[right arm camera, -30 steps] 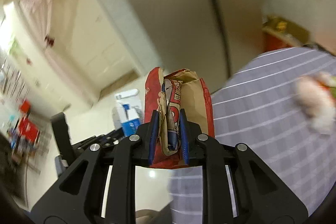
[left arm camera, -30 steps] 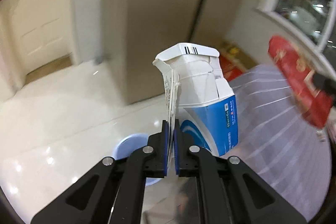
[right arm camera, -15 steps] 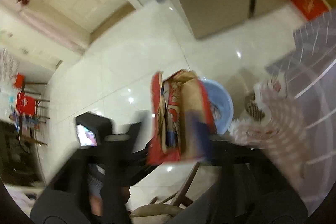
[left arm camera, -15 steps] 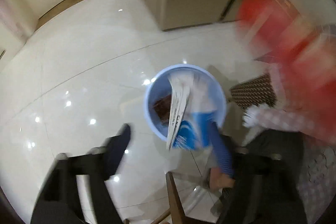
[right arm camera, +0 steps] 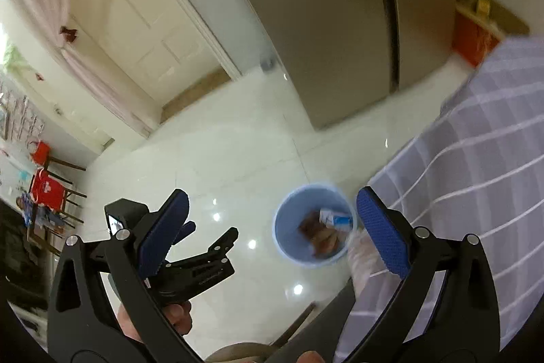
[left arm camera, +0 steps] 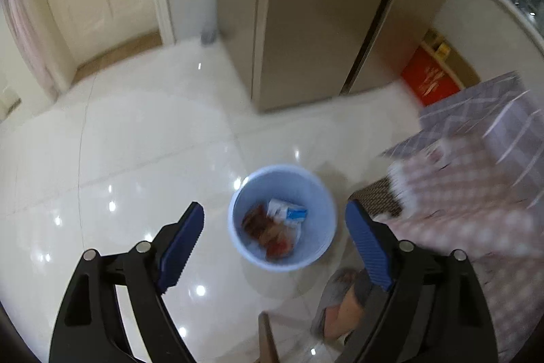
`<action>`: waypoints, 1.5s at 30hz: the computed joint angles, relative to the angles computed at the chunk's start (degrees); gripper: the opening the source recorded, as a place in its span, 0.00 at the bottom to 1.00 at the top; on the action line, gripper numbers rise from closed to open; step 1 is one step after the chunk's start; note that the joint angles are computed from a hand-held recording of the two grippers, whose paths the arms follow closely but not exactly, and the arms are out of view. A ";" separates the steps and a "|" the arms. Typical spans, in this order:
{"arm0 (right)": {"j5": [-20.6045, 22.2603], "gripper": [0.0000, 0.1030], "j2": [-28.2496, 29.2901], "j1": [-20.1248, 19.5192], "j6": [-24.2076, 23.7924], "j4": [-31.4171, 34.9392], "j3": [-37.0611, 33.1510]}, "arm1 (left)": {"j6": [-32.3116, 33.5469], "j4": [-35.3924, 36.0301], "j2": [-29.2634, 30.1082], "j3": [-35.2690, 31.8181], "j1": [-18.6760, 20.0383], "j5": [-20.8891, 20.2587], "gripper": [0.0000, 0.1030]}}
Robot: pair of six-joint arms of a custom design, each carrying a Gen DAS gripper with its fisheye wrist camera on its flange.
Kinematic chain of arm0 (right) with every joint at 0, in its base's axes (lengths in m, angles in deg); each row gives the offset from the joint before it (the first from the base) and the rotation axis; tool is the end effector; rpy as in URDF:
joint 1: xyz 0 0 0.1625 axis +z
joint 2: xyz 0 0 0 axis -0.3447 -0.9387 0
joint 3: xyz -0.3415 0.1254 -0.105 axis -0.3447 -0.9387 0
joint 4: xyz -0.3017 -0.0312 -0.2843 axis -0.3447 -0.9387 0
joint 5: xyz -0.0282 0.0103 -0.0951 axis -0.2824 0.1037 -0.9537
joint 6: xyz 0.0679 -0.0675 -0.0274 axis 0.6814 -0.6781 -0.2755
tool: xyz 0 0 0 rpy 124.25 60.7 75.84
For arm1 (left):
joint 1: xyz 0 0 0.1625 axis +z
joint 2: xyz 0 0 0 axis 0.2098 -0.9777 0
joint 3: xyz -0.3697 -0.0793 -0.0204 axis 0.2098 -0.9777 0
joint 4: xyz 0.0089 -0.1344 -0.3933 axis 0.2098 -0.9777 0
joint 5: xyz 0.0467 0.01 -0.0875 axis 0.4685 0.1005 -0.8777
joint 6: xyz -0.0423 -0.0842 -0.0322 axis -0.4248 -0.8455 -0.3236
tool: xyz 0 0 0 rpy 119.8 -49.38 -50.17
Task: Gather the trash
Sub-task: 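Carry both items to the blue bin and open both tools to drop them, then grasp the white plastic bag with the left tool while the right tool grasps the checkered wrapper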
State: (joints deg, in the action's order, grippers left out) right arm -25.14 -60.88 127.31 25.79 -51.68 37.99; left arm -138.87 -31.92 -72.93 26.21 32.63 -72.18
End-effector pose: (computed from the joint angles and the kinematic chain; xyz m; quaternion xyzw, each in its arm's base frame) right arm 0.3412 -0.6624 0.1774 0.4164 -0.9089 0.0163 0.0150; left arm -0.1826 -0.4903 0.1607 -0.2727 0.7845 -0.3889 0.3986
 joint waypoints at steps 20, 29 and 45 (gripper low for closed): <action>-6.08 0.94 -13.33 -13.50 2.81 -18.01 -3.70 | 52.88 -34.32 27.94 -30.23 -4.86 10.27 0.90; -22.77 0.94 -9.43 -20.06 5.43 -22.05 -11.21 | 67.39 -41.28 38.28 -42.37 -4.87 6.46 0.90; -24.02 0.64 -4.26 -19.94 -1.18 -19.92 -14.80 | 74.10 -38.19 51.47 -61.86 -3.66 1.46 0.91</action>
State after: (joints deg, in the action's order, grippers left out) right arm -49.17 -65.14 107.38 24.60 -71.60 23.19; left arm -64.78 -70.11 -21.46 -35.65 28.97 -70.71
